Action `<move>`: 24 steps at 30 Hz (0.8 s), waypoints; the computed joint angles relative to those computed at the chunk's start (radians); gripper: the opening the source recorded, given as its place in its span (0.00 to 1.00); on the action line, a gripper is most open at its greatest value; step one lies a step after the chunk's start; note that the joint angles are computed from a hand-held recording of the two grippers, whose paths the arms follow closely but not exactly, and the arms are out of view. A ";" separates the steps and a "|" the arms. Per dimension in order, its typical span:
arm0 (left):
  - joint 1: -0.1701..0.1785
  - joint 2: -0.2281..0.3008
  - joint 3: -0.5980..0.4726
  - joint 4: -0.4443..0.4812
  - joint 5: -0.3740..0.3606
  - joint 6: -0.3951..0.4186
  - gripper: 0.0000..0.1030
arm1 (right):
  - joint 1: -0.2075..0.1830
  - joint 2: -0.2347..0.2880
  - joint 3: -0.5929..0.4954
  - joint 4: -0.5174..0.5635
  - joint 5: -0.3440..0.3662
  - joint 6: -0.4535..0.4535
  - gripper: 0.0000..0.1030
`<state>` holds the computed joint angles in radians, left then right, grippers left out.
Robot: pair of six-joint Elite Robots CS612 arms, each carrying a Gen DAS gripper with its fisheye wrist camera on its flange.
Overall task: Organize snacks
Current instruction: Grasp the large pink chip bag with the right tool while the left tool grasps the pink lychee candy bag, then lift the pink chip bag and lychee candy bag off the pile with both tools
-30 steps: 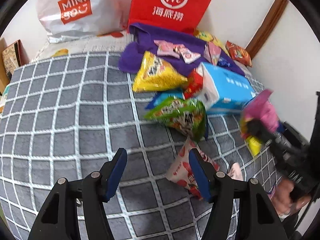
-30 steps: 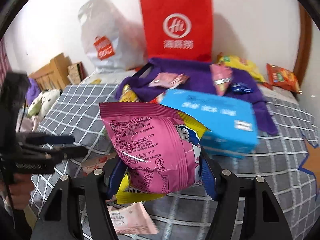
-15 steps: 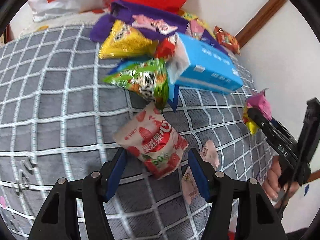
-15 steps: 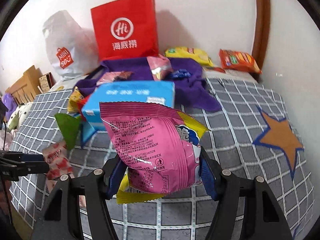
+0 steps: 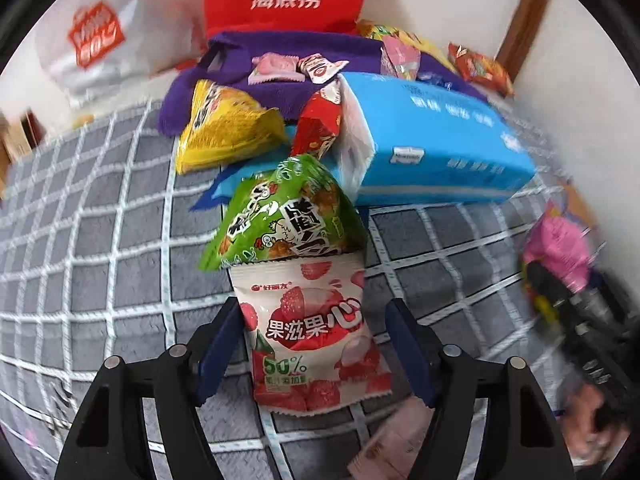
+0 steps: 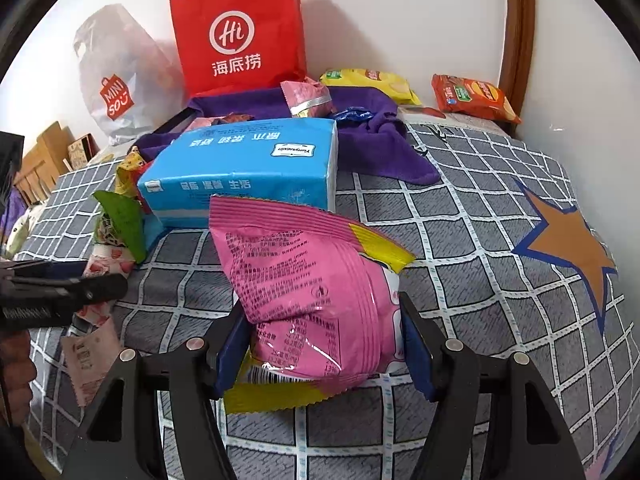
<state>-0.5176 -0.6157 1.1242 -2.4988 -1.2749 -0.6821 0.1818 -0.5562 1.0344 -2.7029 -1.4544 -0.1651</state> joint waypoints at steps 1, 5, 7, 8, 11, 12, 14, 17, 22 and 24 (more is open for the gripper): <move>-0.007 0.003 -0.006 0.023 0.041 0.017 0.58 | -0.001 0.001 -0.001 0.001 0.001 0.001 0.65; 0.007 -0.019 0.039 -0.041 -0.008 0.050 0.52 | -0.003 -0.002 -0.002 0.018 0.009 -0.009 0.65; 0.017 -0.039 0.072 -0.076 -0.044 0.033 0.52 | -0.003 -0.004 -0.007 0.037 0.010 -0.013 0.65; 0.020 -0.046 0.084 -0.086 -0.043 0.028 0.52 | -0.003 -0.005 -0.010 0.045 0.012 -0.018 0.65; 0.023 -0.067 0.113 -0.067 0.020 0.012 0.52 | 0.001 -0.001 -0.022 0.062 0.007 -0.048 0.65; 0.025 -0.069 0.118 -0.063 0.026 0.001 0.52 | 0.003 0.000 -0.025 0.061 0.007 -0.053 0.65; 0.036 -0.069 0.124 -0.054 0.008 -0.025 0.52 | 0.005 0.008 -0.037 0.067 0.000 -0.061 0.65; 0.037 -0.072 0.155 -0.120 0.039 -0.030 0.53 | 0.005 0.021 -0.054 0.068 0.001 -0.057 0.65; 0.024 -0.064 0.185 -0.208 0.137 -0.012 0.54 | 0.006 0.042 -0.075 0.041 -0.016 -0.039 0.66; 0.022 -0.063 0.198 -0.242 0.155 -0.005 0.54 | 0.009 0.048 -0.082 0.049 -0.028 -0.042 0.67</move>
